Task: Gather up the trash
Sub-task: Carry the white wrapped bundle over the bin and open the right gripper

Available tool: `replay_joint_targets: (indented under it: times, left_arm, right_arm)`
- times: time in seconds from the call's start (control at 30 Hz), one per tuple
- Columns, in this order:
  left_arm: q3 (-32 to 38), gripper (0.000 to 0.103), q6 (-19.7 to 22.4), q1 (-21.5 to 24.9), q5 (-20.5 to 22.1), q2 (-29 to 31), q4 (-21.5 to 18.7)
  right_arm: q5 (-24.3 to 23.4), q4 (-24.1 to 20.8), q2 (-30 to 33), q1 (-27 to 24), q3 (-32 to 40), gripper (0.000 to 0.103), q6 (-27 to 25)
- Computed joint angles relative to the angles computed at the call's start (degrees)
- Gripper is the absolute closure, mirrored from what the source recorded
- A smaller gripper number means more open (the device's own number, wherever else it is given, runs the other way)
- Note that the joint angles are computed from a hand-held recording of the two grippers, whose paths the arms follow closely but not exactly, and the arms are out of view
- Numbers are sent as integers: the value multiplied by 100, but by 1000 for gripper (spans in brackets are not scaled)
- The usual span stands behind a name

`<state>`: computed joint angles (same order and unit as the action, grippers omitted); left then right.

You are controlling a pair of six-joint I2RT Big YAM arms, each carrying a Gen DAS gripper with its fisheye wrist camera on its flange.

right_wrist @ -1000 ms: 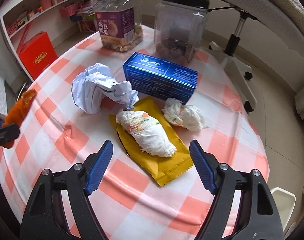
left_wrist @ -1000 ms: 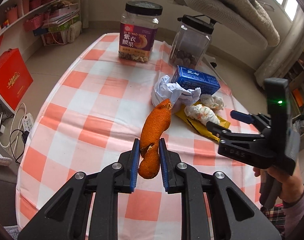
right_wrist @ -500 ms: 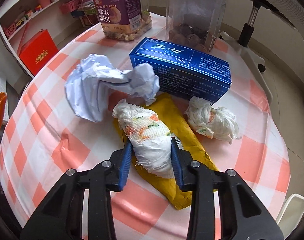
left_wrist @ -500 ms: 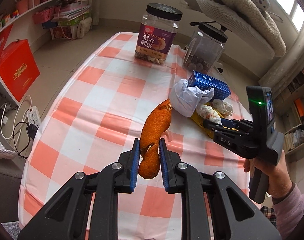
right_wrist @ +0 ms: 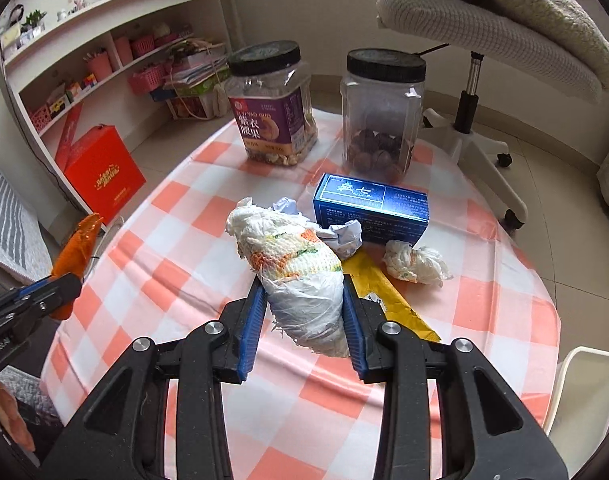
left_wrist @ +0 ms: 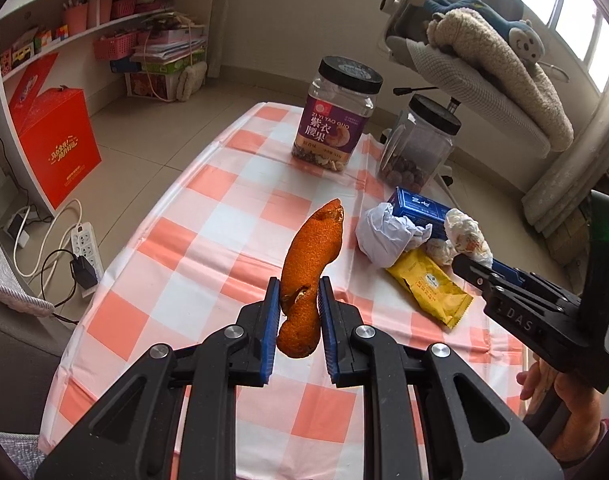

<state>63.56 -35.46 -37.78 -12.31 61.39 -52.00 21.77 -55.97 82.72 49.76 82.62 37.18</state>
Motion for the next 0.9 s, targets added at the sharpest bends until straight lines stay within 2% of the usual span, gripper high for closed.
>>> replay_joint_targets:
  times: [0.1, 0.23, 0.4, 0.5, 0.57, 0.63, 0.9]
  left_arm:
    - [45, 83, 90, -107, -167, -22, 7]
    - [76, 83, 147, -353, -455, -29, 117]
    - [132, 83, 240, -751, -961, 15, 335]
    - [186, 83, 296, -935, -1158, 77, 452]
    - [222, 83, 332, -1009, -1201, 125, 513]
    - [262, 83, 338, -1081, -1231, 180, 555]
    - [379, 83, 391, -1343, -1281, 402, 659]
  right_arm:
    - [235, -18, -203, 175, -92, 68, 214]
    - [526, 176, -489, 348, -374, 68, 390]
    - [934, 482, -727, 470, -771, 68, 450]
    - [1103, 465, -776, 502, -786, 68, 340]
    - [1352, 493, -839, 560, -811, 68, 230]
    - [1259, 515, -951, 513, -875, 68, 334]
    - [1443, 392, -1283, 502, -1051, 68, 512]
